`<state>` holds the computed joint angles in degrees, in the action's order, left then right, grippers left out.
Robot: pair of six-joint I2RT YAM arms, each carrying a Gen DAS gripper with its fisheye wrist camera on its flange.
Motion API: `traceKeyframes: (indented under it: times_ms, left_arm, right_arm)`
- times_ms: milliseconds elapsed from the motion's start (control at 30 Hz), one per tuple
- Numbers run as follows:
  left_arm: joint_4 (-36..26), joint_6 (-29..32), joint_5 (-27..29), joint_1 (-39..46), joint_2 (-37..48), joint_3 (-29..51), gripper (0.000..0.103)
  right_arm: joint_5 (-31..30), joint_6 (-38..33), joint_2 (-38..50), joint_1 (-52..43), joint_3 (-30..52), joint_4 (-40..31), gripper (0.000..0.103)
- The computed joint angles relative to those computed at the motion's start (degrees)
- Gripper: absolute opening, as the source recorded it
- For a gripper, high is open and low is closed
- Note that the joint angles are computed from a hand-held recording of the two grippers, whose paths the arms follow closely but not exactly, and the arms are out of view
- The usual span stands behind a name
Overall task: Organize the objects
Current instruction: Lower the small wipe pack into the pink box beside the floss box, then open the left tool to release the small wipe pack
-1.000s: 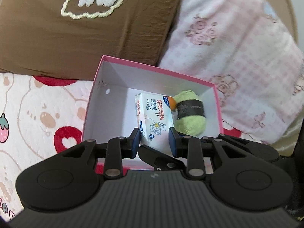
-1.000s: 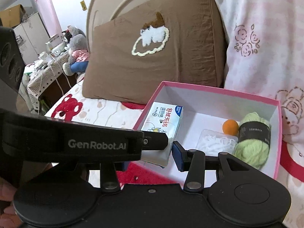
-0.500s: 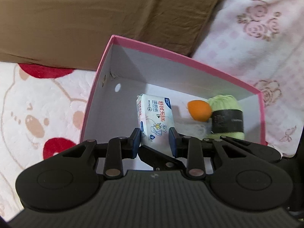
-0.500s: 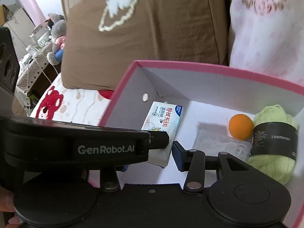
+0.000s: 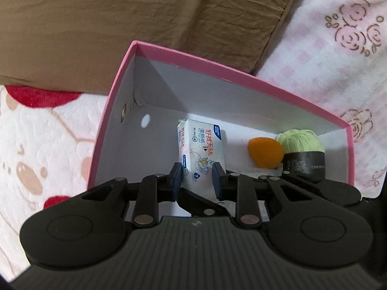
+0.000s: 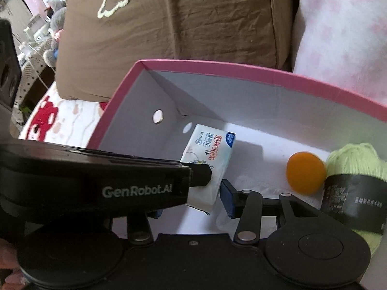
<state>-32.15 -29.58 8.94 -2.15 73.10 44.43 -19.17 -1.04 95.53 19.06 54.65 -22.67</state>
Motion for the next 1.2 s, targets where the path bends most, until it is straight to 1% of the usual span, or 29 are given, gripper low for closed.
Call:
traceKeyframes:
  times_ms: [133, 333, 500, 600, 667, 700, 733, 767, 800, 833, 900, 1033, 1100, 1200]
  left_arm:
    - [1.26, -0.28, 0.04, 0.0, 1.51, 0.32, 0.025]
    - [2.87, -0.89, 1.45, 0.58, 1.43, -0.58, 0.025]
    - [2.5, -0.23, 0.94, 0.51, 0.99, -0.95, 0.025]
    - [2.68, 0.2, 0.15, -0.15, 1.23, -1.28, 0.025]
    - [3.05, -0.11, -0.17, -0.52, 1.08, -1.8, 0.025]
    - [3.48, -0.4, -0.24, -0.76, 1.47, -2.0, 0.025]
    - [3.91, -0.81, -0.42, -1.07, 1.79, -2.23, 0.025]
    - [4.17, -1.28, -0.97, -1.58, 2.11, -2.42, 0.025]
    - [4.31, -1.57, -1.92, -2.2, 2.22, -2.6, 0.025]
    - [4.35, -1.97, -3.05, -2.95, 2.33, -2.78, 0.025]
    - [3.87, -2.78, -4.02, -3.62, 1.56, -3.17, 0.025]
    - [1.27, -2.44, -2.84, -3.4, -1.08, -3.82, 0.025]
    - [-1.15, -1.48, -2.88, -4.09, -4.15, -4.45, 0.025]
    - [-6.27, 0.0, -4.68, -5.91, -10.15, -4.79, 0.025]
  right_arm:
    - [1.18, 1.14, 1.06, 0.57, 0.99, -0.23, 0.053]
    - [-0.33, -0.68, -0.28, -0.75, -0.07, -0.26, 0.054]
    - [-1.5, -1.41, -0.52, -1.61, -0.17, -0.8, 0.054]
    - [-2.51, -2.73, -1.26, -2.11, -0.3, -2.16, 0.058]
    - [-3.36, -4.14, -2.75, -2.55, -1.22, -2.56, 0.058]
    - [-4.17, -5.7, -3.38, -2.76, -1.74, -2.66, 0.057]
    - [-3.64, -7.18, -4.15, -2.7, -2.23, -2.86, 0.047]
    - [-2.23, -8.05, -4.73, -2.41, -2.51, -3.24, 0.041]
    - [-1.3, -9.02, -5.3, -2.27, -2.9, -3.47, 0.04]
    - [-0.98, -10.16, -6.04, -2.35, -3.56, -3.46, 0.036]
    - [-1.26, -11.79, -7.31, -3.06, -4.51, -4.09, 0.035]
    - [-2.14, -14.36, -11.67, -5.38, -7.81, -4.48, 0.035]
    - [-3.55, -15.28, -14.79, -7.22, -10.01, -4.38, 0.036]
    - [-6.15, -17.28, -21.24, -10.31, -13.45, -5.31, 0.036]
